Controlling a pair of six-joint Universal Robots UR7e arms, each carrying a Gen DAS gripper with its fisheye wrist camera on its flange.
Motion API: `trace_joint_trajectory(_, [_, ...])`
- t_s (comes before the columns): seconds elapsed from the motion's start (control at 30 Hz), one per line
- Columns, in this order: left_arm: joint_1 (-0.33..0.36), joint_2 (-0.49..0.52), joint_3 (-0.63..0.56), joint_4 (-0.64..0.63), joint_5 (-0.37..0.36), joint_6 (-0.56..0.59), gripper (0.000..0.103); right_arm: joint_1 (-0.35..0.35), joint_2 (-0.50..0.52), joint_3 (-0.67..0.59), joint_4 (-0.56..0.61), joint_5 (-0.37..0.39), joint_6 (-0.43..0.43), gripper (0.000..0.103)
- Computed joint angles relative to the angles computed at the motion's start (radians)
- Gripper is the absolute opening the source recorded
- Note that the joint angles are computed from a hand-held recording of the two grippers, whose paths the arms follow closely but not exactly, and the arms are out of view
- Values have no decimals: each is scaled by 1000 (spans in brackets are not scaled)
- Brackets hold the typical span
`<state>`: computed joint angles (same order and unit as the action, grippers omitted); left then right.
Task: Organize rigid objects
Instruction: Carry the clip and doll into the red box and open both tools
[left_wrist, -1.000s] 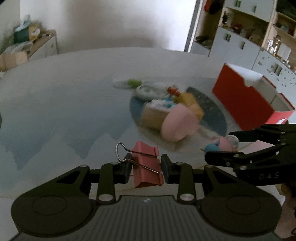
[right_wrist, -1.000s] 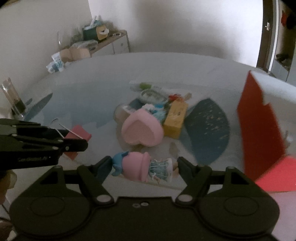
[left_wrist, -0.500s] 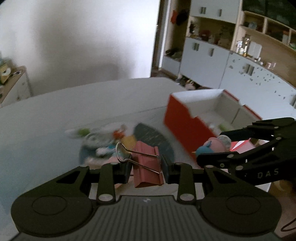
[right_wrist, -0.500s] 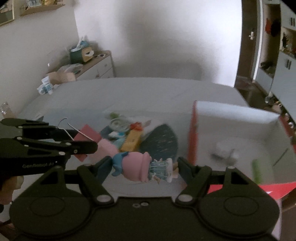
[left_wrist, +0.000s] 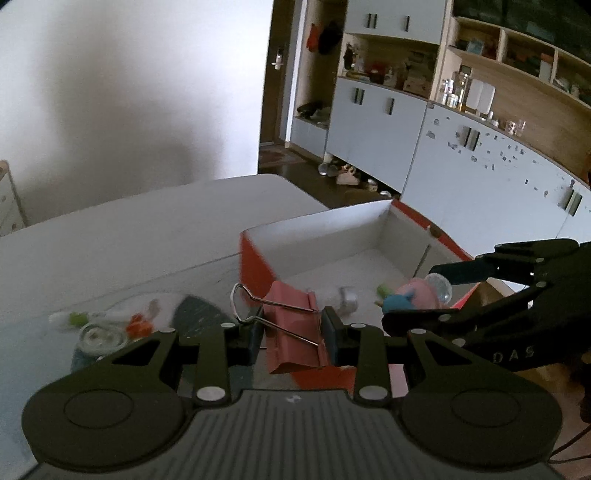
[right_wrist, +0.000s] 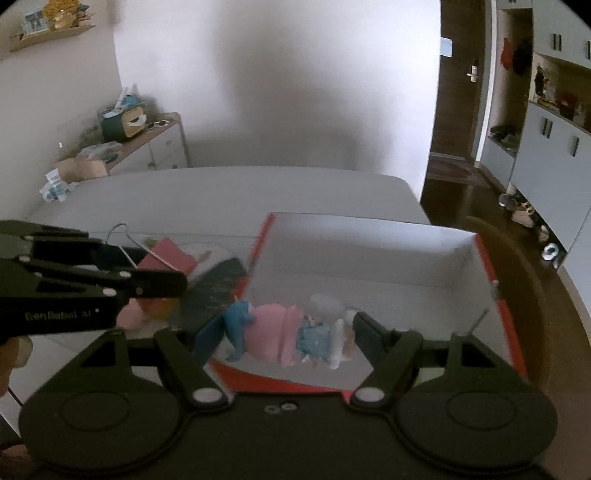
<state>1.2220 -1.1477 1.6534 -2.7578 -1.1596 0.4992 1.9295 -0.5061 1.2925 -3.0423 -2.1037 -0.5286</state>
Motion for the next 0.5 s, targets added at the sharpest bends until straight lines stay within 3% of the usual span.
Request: trace_joint_trajectory(0.5, [-58,253,-227,106,57,-81,33,-103,-42,-32,74,8,-48,76])
